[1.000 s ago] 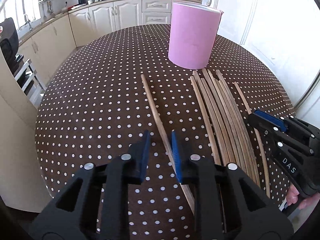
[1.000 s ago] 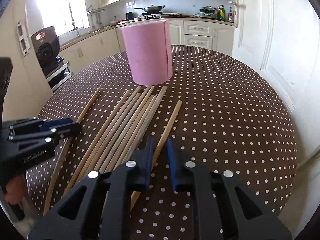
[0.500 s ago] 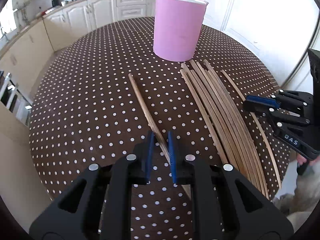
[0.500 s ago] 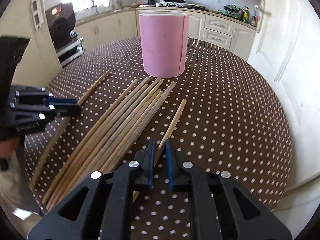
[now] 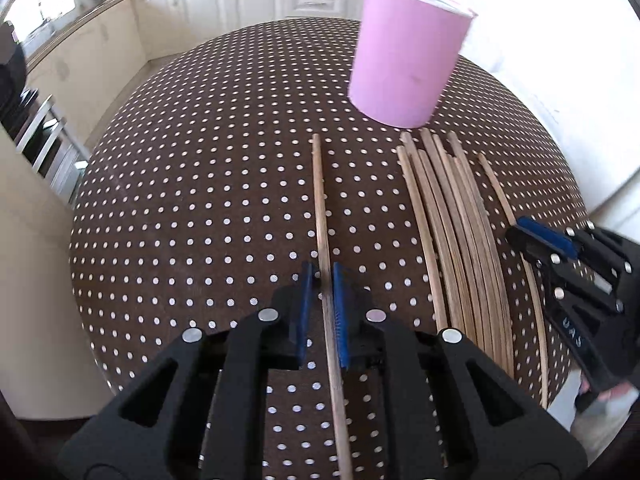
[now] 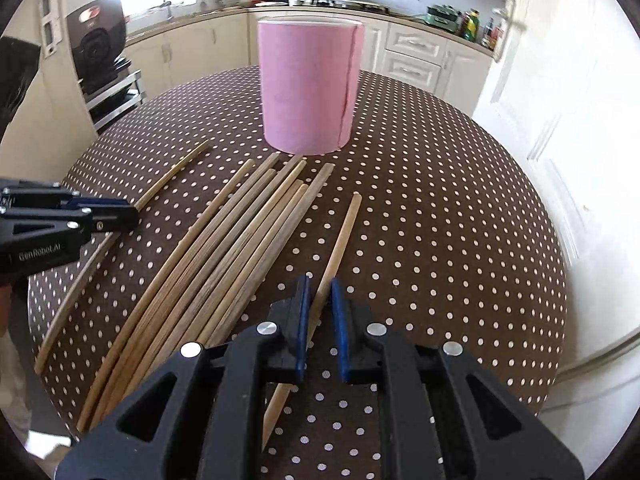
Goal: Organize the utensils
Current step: 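Close the right gripper on one wooden chopstick and lift it, then carry the chopstick upright with the right gripper over the pink cup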
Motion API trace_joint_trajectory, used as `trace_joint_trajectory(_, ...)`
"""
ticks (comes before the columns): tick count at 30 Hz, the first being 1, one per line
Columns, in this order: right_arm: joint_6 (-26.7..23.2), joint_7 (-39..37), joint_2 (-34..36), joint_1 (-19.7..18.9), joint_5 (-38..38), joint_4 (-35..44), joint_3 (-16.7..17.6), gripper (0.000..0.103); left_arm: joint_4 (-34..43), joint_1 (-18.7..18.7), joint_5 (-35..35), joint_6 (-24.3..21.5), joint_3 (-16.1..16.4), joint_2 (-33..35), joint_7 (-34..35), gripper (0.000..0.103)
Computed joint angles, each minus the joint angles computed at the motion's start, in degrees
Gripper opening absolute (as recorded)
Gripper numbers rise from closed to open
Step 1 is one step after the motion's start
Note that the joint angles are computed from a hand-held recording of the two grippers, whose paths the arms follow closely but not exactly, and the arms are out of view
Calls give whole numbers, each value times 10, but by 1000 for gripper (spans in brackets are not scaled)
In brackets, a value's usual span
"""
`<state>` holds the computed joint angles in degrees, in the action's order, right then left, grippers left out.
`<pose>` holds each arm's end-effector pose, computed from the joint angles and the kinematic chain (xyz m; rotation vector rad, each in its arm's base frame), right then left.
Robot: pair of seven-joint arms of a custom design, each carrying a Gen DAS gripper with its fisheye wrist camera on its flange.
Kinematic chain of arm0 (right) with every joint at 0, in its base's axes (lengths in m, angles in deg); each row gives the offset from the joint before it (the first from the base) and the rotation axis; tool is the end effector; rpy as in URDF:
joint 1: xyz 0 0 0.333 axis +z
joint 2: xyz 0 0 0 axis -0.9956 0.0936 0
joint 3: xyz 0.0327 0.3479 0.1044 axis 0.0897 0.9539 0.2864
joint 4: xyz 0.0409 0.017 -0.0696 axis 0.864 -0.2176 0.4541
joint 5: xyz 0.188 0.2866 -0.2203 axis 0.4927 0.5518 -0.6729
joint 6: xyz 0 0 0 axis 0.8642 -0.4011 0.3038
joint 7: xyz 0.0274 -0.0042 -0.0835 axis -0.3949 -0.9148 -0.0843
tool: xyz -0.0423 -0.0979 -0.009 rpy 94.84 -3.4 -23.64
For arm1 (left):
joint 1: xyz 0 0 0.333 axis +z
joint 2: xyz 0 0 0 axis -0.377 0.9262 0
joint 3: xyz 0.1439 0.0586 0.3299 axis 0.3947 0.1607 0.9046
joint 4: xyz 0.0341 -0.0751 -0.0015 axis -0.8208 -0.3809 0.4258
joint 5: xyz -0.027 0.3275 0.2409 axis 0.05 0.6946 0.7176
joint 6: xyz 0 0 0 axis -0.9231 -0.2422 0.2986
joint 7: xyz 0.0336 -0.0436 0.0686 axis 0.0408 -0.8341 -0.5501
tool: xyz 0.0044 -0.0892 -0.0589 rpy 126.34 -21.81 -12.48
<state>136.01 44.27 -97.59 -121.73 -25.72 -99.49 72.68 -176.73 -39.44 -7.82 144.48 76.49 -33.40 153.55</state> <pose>0.3696 0.0603 0.3615 -1.7536 1.9932 -0.7814 0.4596 -0.2342 0.4576 -1.3766 2.5198 -0.7121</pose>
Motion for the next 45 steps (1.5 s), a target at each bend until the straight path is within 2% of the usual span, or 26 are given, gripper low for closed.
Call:
trace_joint_trajectory(5,-14,22,3,9,6,7,-9,11,7,15,87,18,-24,14,-101,12)
trace_joint_trajectory(8,-22,29,8,24,-3,9,-30,11,22,15,117,20,-27,30,-128,12)
trace_joint_trajectory(11,-18,26,16,37,-18,11,-54,6,37,13,141,24,-27,48,-125,11)
trace_joint_trajectory(14,-18,36,10,20,-20,11,-43,5,54,13,141,6,-25,59,-131,7)
trace_joint_trajectory(19,0,46,8,13,-6,6,-43,5,71,17,123,-2,-24,71,-126,6)
trace_joint_trajectory(24,31,28,6,37,31,-5,-75,5,79,21,109,2,-24,79,-130,6)
trace_joint_trajectory(26,38,23,-10,18,49,-9,-46,5,77,25,109,2,-21,76,-132,6)
trace_joint_trajectory(27,43,17,-13,18,56,-10,-43,5,75,28,97,0,-19,72,-121,6)
trace_joint_trajectory(29,51,7,-9,41,69,-14,-66,5,76,30,70,-3,-16,70,-100,6)
trace_joint_trajectory(35,74,-12,-24,25,124,-18,-39,5,62,33,38,16,-12,54,-74,6)
trace_joint_trajectory(37,80,-10,-41,-5,152,-18,1,5,62,32,25,21,-10,50,-66,6)
trace_joint_trajectory(41,95,-16,-43,-1,179,-16,4,5,58,27,3,35,-5,36,-52,6)
trace_joint_trajectory(45,112,-17,-62,-30,210,-14,41,5,59,21,-16,46,0,26,-35,6)
